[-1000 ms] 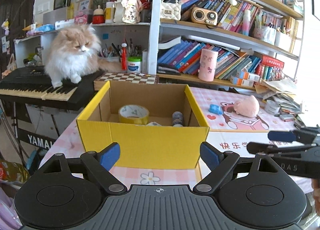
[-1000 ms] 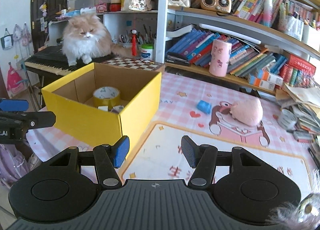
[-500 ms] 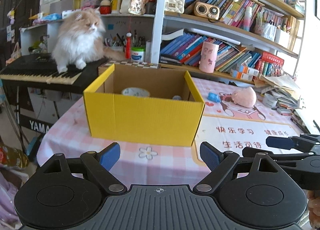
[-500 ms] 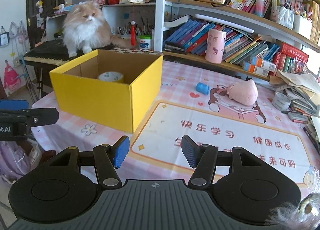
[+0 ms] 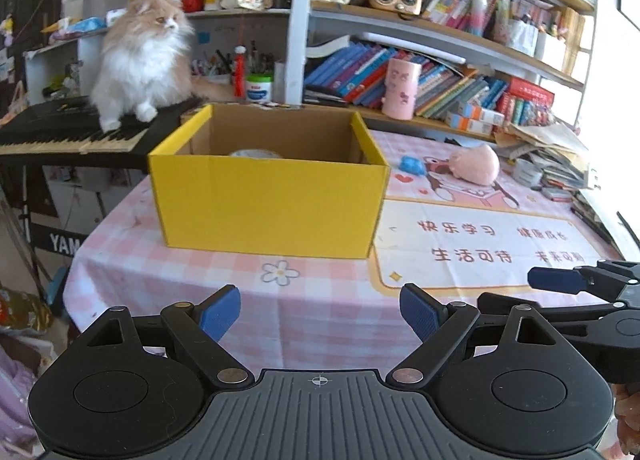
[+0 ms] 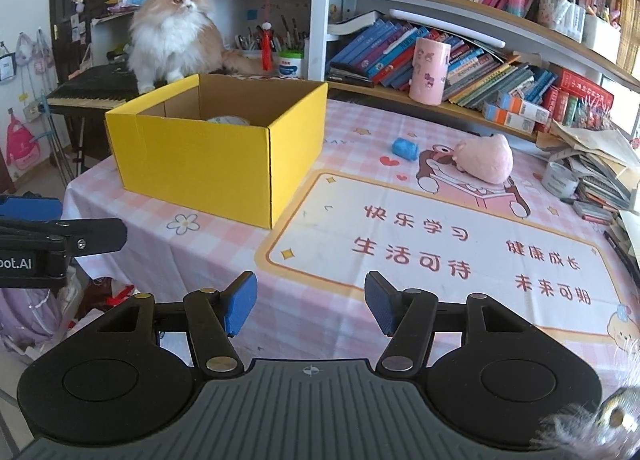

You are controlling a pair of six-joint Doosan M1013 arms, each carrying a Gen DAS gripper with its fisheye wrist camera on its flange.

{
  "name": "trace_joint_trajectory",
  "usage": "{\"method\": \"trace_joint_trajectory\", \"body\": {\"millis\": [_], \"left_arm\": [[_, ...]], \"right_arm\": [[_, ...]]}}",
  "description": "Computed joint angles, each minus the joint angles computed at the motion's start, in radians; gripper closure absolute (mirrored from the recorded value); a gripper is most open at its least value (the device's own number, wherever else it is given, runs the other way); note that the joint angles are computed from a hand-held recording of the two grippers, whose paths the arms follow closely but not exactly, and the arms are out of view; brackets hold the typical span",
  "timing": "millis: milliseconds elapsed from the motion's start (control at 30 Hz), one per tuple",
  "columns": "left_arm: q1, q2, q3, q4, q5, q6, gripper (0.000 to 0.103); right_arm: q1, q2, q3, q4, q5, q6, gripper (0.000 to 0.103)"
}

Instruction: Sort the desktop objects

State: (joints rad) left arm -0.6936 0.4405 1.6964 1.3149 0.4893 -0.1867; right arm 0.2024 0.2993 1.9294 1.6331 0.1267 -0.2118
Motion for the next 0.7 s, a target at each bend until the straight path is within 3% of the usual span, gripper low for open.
{"method": "trace_joint_trajectory", "body": {"millis": [700], "left_arm": [[0.002, 0.037, -0.052, -0.096, -0.143, 0.205, 0.014]], "right_arm": [[-0.019, -0.025, 0.042, -0.047, -0.110, 0.137, 0.045]]}}
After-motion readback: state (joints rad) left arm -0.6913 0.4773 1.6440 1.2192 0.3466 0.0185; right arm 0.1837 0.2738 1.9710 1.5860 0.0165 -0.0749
